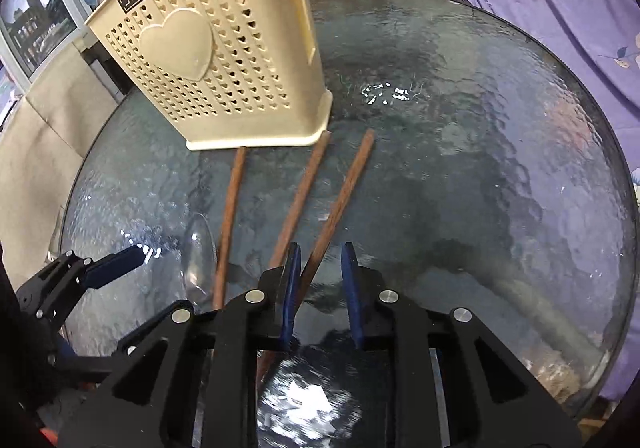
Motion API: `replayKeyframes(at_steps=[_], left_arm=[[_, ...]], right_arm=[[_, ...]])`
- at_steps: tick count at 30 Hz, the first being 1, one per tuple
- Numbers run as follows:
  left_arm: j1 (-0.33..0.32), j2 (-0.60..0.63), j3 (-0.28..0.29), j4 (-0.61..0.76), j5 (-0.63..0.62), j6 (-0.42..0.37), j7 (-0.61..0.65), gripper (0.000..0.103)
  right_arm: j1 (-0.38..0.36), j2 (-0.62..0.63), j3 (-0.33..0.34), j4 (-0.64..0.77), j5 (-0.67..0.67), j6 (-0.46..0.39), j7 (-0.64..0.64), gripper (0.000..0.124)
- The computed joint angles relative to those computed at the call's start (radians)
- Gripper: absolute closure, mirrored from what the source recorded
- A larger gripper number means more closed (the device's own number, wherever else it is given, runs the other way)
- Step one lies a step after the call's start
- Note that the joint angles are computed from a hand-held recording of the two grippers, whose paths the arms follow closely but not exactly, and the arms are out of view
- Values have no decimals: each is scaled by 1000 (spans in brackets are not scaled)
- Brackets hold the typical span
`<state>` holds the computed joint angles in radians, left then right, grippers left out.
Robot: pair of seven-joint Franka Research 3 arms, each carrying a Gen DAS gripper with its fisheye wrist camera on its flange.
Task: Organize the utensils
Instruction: 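Grasp the steel spoon with the left tool while the right tool grasps a wooden chopstick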
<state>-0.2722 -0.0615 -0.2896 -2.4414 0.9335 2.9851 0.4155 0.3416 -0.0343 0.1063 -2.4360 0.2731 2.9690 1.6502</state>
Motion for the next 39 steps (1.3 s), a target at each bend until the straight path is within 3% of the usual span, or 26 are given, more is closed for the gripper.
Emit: replayKeyframes(at_steps=[8, 12, 24, 34, 39], left_arm=[[-22, 11, 1, 3, -72, -1, 79, 41], [-30, 23, -10, 34, -14, -62, 40, 41], [-64, 79, 9, 110, -116, -127, 105, 41], [-82, 101, 19, 149, -172, -161, 151, 58], [-89, 108, 18, 165, -194, -175, 173, 66]], right_arm=[[-25, 5, -8, 13, -70, -24, 57, 102], [-30, 29, -11, 40, -136, -23, 121, 102], [-20, 120, -50, 150, -220, -38, 226, 102], [21, 184, -108, 240, -386, -86, 351, 103], [37, 188, -129, 244, -486, -94, 423, 114]])
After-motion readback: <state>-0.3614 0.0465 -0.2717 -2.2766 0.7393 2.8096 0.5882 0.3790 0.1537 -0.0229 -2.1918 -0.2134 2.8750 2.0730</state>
